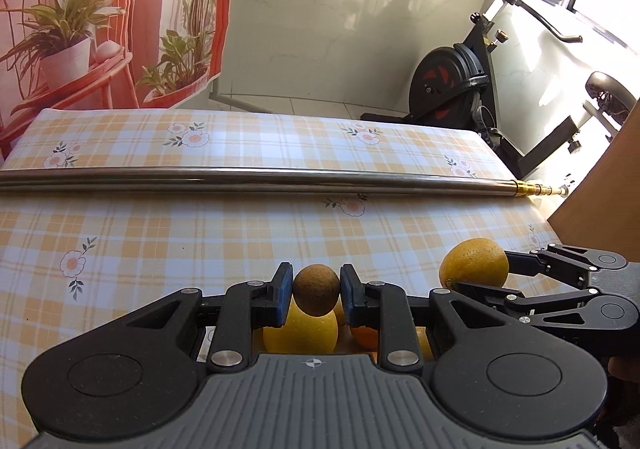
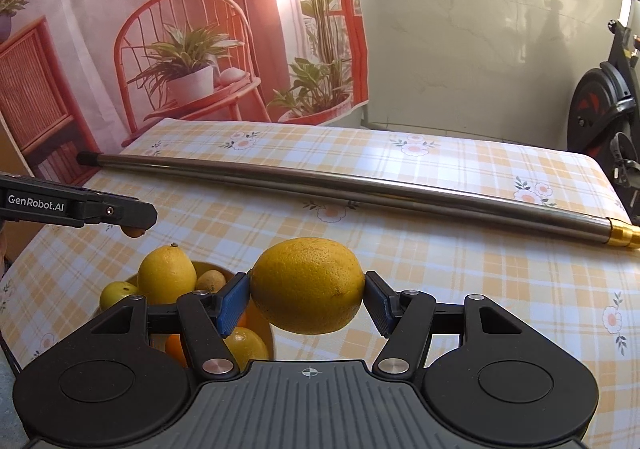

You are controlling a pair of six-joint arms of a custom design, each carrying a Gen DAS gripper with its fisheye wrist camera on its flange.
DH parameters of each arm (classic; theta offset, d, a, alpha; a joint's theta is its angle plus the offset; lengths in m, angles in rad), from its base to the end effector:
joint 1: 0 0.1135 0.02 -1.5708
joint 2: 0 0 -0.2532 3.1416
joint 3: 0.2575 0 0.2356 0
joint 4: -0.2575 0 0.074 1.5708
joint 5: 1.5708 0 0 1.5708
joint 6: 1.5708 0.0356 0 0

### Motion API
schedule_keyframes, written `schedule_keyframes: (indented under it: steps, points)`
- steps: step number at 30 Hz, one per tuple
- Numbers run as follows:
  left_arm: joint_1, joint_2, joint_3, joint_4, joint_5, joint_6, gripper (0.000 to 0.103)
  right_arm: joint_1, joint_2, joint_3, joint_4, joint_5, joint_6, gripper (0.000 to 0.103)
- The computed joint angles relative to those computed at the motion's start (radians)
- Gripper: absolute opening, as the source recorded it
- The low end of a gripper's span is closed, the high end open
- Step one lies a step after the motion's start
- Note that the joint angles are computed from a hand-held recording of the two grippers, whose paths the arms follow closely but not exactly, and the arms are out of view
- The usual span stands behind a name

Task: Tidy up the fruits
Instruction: 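Carry the kiwi and lemon over the white plate and lower them in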

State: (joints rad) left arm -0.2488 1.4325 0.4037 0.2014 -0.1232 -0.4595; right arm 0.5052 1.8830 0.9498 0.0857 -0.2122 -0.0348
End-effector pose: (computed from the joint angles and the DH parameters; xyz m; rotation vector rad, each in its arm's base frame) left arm 0.2221 -0.0519 0.1196 -0.3094 2.3781 -0.1854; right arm 0.3058 0.1777 0.1255 -0.7473 2.3307 0.4689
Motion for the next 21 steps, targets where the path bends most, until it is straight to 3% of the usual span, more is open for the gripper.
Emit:
schedule_keyframes:
  steps: [10, 21]
  points:
    - [-0.059, -0.206, -0.154, -0.058, -0.046, -0.061, 0.027, 0.062, -0.094, -0.068, -0.014, 0.029, 0.011, 0.058]
    - [-0.093, -0.303, -0.206, -0.100, -0.057, -0.098, 0.027, 0.109, -0.152, -0.106, -0.028, 0.047, 0.023, 0.058]
